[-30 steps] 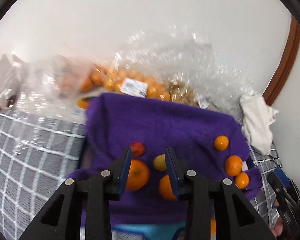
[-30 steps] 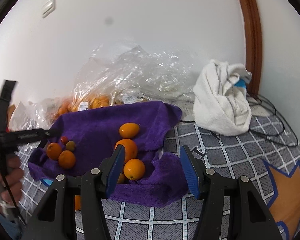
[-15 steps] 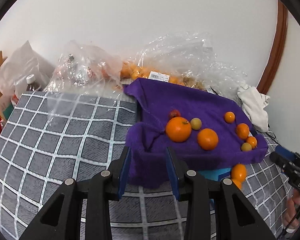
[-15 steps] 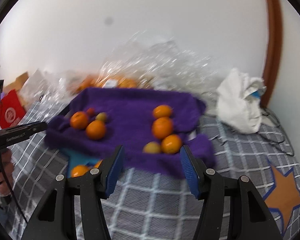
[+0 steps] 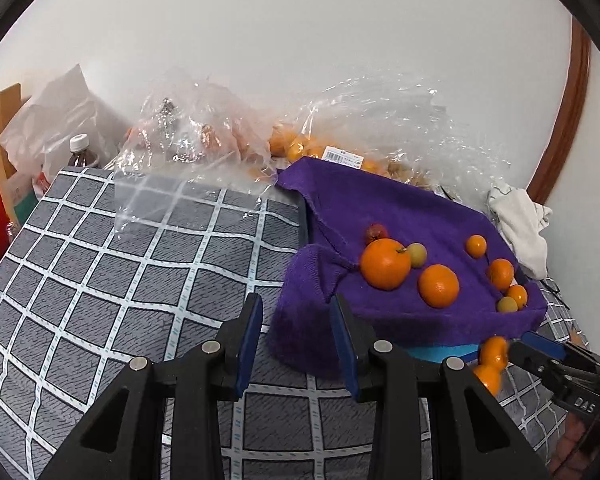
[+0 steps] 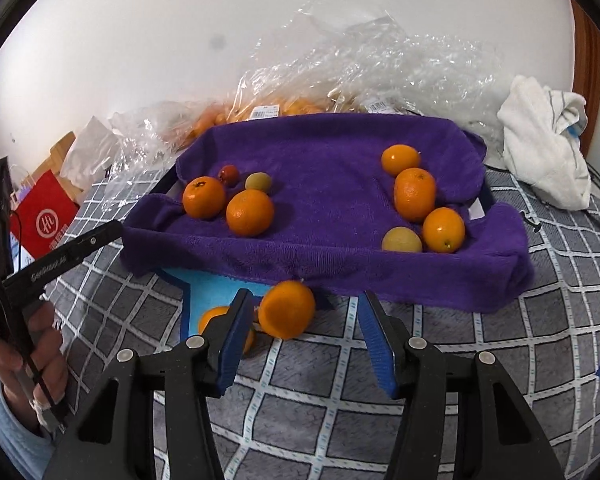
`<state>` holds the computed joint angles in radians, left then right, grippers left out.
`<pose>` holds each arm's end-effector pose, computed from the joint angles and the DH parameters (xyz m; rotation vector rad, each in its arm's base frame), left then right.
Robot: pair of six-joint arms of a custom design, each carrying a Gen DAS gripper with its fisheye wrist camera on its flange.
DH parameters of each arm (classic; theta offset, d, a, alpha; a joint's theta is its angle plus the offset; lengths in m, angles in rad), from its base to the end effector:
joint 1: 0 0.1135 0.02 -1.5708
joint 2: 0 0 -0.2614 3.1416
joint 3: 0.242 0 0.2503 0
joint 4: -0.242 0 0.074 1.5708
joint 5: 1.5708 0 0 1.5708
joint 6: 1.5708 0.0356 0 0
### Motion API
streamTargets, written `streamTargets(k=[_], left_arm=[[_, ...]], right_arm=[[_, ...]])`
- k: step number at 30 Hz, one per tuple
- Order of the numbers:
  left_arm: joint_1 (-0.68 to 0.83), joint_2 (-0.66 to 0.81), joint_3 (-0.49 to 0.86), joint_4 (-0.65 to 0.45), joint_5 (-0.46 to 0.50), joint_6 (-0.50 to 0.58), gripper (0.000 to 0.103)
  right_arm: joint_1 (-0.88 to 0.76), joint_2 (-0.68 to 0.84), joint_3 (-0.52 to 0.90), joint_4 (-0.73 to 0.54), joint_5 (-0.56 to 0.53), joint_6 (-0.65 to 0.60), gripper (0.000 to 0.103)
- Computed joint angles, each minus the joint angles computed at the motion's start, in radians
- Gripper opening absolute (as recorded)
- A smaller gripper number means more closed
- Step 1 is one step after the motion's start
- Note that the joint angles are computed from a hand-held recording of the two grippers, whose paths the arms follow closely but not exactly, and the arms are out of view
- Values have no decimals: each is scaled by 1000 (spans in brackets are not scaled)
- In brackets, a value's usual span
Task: Organize fruits
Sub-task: 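Grasp another tangerine from the cover with the right tool, then grasp a tangerine with the left tool while the right tool holds its tangerine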
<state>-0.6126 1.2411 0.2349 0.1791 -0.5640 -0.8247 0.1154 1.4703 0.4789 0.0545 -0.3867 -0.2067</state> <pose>0.1636 -0.0917 0.1110 -0.4864 2.1901 -0.0863 0.2372 0.0410 0.1169 -0.5500 2.4012 0.4440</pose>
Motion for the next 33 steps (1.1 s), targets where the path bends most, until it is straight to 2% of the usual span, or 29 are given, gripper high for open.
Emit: streamTargets(k=[3, 9, 11, 13, 18, 22, 26, 30, 33], left_arm=[[5, -1, -2, 11, 22, 2, 33], [-7, -12, -4, 6, 9, 2, 33], [12, -35, -21, 22, 41, 0, 33], [29, -50, -34, 37, 66, -2, 33], [51, -48, -48, 58, 95, -18, 33], [58, -54, -56, 71, 119, -26, 33], [17, -59, -58, 70, 63, -34, 33], [-30, -29, -40, 56, 7, -30, 33], [-84, 17, -2, 10, -76, -35, 33]], right_arm=[[20, 31, 11, 20, 19, 28, 53], [26, 128, 67, 4, -17, 62, 47], [36, 145, 76, 5, -21, 63, 34], [38, 146, 79, 8, -23, 69, 34], [-29, 29, 30, -7, -25, 32, 34], [-93, -64, -14, -34, 13, -73, 34], [-126, -59, -40, -46, 38, -155, 34], [-126, -31, -84, 23, 61, -171, 35], [-105, -8, -112, 78, 94, -170, 37]])
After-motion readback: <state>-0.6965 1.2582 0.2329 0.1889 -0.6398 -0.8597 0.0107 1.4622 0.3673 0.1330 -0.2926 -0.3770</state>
